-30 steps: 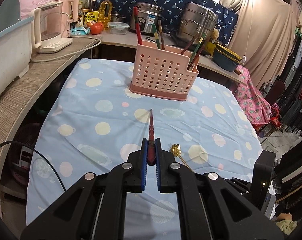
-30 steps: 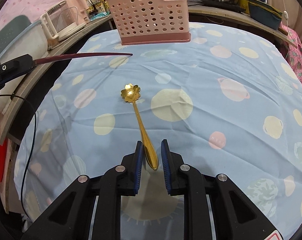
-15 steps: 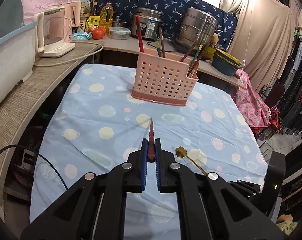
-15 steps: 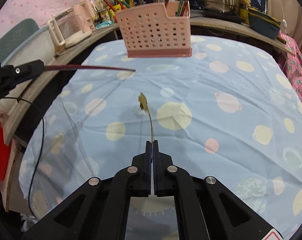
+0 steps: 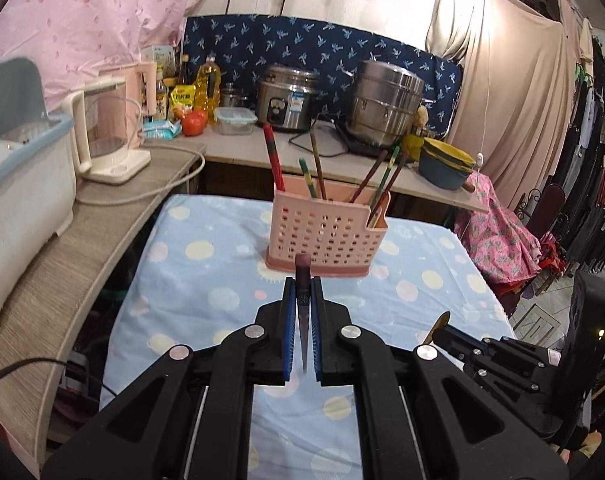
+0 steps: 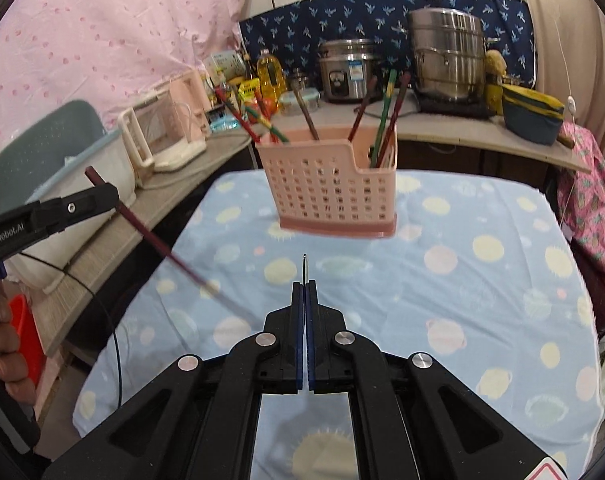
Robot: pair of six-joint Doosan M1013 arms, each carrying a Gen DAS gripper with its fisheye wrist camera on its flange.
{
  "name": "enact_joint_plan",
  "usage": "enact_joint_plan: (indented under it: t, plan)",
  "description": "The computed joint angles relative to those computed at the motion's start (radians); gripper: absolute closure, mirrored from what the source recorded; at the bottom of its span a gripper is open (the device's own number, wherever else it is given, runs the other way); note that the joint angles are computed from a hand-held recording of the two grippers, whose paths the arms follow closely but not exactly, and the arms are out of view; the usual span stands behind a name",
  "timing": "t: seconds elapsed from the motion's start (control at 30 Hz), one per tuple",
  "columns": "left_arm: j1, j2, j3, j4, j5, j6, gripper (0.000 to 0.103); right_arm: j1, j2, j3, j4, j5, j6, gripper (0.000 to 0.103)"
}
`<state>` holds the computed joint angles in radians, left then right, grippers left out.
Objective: Organize utensils
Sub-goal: 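Carry the chopstick and spoon above the pink holder with both tools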
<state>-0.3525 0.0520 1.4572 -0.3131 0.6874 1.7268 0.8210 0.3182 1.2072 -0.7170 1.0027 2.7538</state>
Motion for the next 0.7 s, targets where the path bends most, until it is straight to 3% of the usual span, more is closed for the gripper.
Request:
enact_joint_plan:
  t: [0.33, 0.7]
  plan:
    - [-0.001, 0.051, -0.129, 0.007, -0.058, 0.013, 0.096, -0.062, 0.023, -0.096, -0.054, -0.014, -0.023, 0.101]
    - [-0.013, 0.153, -0.347, -0.007, -0.115, 0.027, 0.096, -0.129, 0.089, -0.243, -0.073, -0.018, -0.077, 0.101]
